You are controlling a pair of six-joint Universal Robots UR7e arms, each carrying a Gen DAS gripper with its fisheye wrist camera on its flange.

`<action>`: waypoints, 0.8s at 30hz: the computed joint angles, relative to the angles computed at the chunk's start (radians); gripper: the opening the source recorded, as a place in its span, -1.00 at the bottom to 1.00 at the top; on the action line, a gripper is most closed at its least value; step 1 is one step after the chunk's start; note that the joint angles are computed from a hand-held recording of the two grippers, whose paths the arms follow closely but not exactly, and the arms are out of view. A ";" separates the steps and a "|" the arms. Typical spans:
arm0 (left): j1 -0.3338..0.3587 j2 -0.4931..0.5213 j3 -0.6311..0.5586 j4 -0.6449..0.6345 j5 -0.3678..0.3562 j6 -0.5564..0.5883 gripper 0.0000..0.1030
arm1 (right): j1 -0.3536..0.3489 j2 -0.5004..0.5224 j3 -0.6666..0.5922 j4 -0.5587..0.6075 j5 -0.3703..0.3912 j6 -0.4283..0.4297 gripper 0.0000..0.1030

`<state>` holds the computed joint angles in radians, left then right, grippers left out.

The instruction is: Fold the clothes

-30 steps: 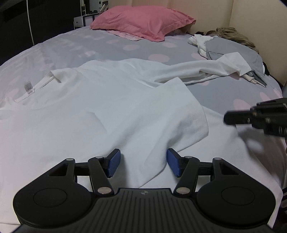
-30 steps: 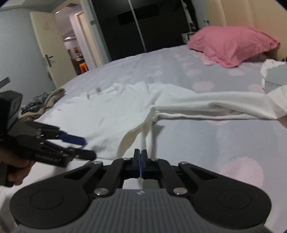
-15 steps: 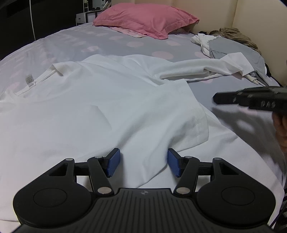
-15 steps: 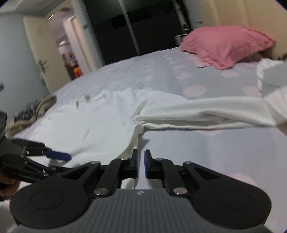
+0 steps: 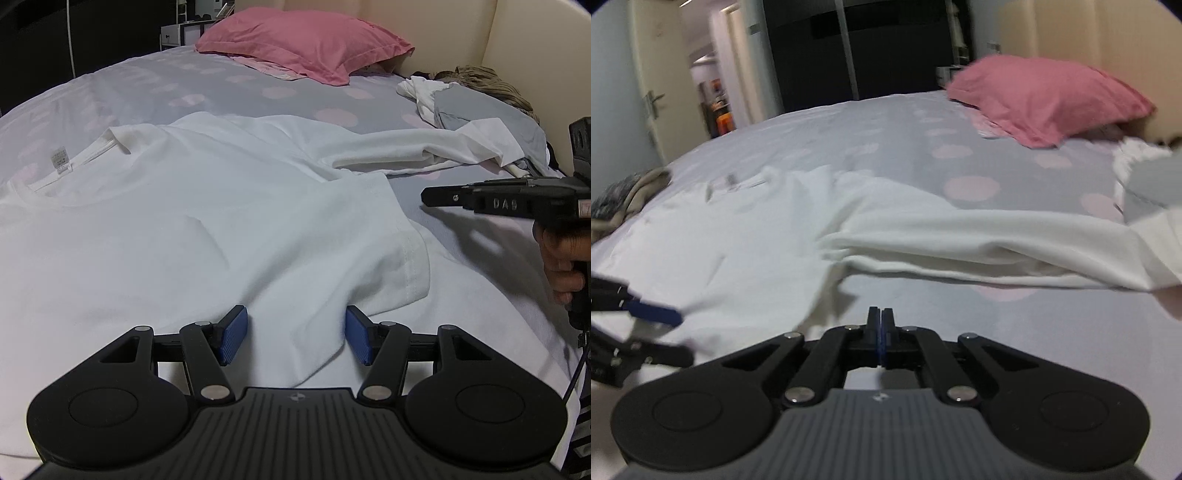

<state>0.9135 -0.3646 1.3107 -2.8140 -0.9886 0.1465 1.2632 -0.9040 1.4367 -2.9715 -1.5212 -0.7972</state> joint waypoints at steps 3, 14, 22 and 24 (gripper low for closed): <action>0.000 0.002 0.000 -0.004 0.001 0.003 0.09 | -0.013 -0.007 -0.015 0.058 0.061 0.057 -0.85; -0.006 -0.002 -0.007 0.000 0.004 0.000 0.08 | 0.006 0.037 -0.073 0.104 0.036 0.063 -0.93; -0.012 -0.007 0.003 -0.065 -0.052 -0.006 0.08 | -0.084 -0.008 -0.112 -0.158 -0.029 0.332 -0.39; -0.014 -0.002 -0.003 -0.064 -0.060 -0.008 0.08 | -0.098 -0.009 -0.122 -0.223 -0.067 0.344 -0.38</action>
